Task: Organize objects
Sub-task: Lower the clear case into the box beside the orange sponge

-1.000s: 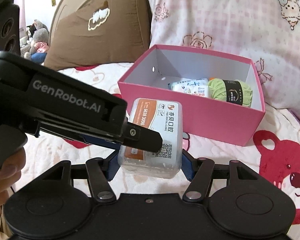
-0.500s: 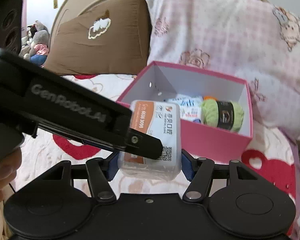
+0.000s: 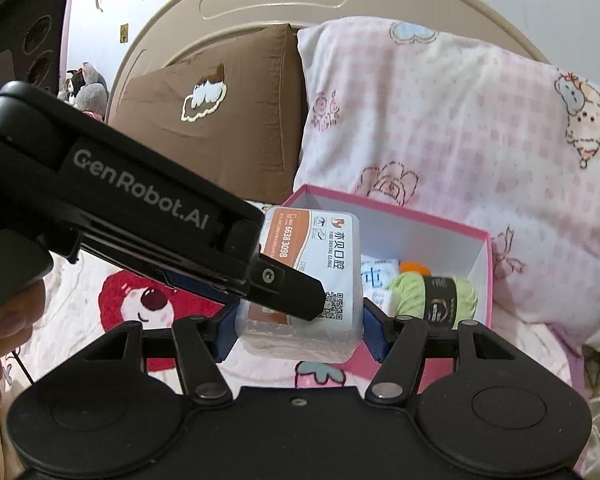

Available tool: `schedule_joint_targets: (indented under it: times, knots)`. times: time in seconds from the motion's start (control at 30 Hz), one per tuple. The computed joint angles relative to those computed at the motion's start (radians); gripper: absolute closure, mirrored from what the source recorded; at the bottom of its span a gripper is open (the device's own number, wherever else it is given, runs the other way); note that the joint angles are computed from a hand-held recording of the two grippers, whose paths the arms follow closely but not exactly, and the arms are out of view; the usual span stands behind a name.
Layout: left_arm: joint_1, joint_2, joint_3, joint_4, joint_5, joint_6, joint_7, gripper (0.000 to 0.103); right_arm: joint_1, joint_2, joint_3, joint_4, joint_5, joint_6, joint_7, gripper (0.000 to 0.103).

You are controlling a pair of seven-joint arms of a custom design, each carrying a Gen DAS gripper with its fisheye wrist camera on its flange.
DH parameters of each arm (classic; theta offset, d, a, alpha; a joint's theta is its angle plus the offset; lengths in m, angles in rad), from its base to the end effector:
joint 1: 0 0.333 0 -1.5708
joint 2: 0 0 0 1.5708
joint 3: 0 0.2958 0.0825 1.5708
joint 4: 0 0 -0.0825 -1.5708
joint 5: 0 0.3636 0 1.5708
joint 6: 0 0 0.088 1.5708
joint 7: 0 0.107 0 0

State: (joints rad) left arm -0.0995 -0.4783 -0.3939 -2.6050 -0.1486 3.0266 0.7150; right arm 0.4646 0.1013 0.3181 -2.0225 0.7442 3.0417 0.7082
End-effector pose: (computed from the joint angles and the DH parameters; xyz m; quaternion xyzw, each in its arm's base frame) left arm 0.3813 -0.2062 0.4991 -0.7690 0.4772 -0.4143 0.0966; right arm 0.4603 0.3762 0.4870 -0.8419 0.2838 -0.1613 0.4298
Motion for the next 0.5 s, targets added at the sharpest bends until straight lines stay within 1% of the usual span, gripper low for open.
schedule_joint_targets:
  times: [0.07, 0.1, 0.17, 0.23, 0.33, 0.4, 0.5]
  knots:
    - [-0.003, 0.016, 0.012, 0.013, 0.0, 0.003, 0.012, 0.055, -0.001, 0.01, -0.009, 0.019, -0.025, -0.018, 0.021, 0.037]
    - [0.006, 0.025, 0.006, 0.022, 0.006, -0.001, 0.011, 0.055, 0.004, 0.016, -0.023, 0.033, -0.069, -0.039, 0.073, 0.037]
    - [0.053, 0.035, -0.031, 0.046, 0.043, -0.022, -0.007, 0.055, 0.005, 0.032, -0.045, 0.072, -0.139, -0.102, 0.181, 0.037]
    - [0.087, 0.047, -0.055, 0.065, 0.08, -0.031, -0.029, 0.055, -0.011, 0.056, -0.042, 0.114, -0.143, -0.145, 0.216, 0.037]
    - [0.127, 0.078, -0.075, 0.096, 0.128, -0.028, -0.063, 0.053, -0.013, 0.085, -0.04, 0.139, -0.199, -0.124, 0.249, 0.037]
    - [0.137, 0.102, -0.073, 0.111, 0.151, -0.015, -0.078, 0.053, -0.011, 0.104, -0.043, 0.153, -0.263, -0.102, 0.293, 0.037]
    - [0.144, 0.135, -0.065, 0.131, 0.177, 0.003, -0.091, 0.053, -0.035, 0.134, -0.025, 0.186, -0.308, -0.1, 0.326, 0.037]
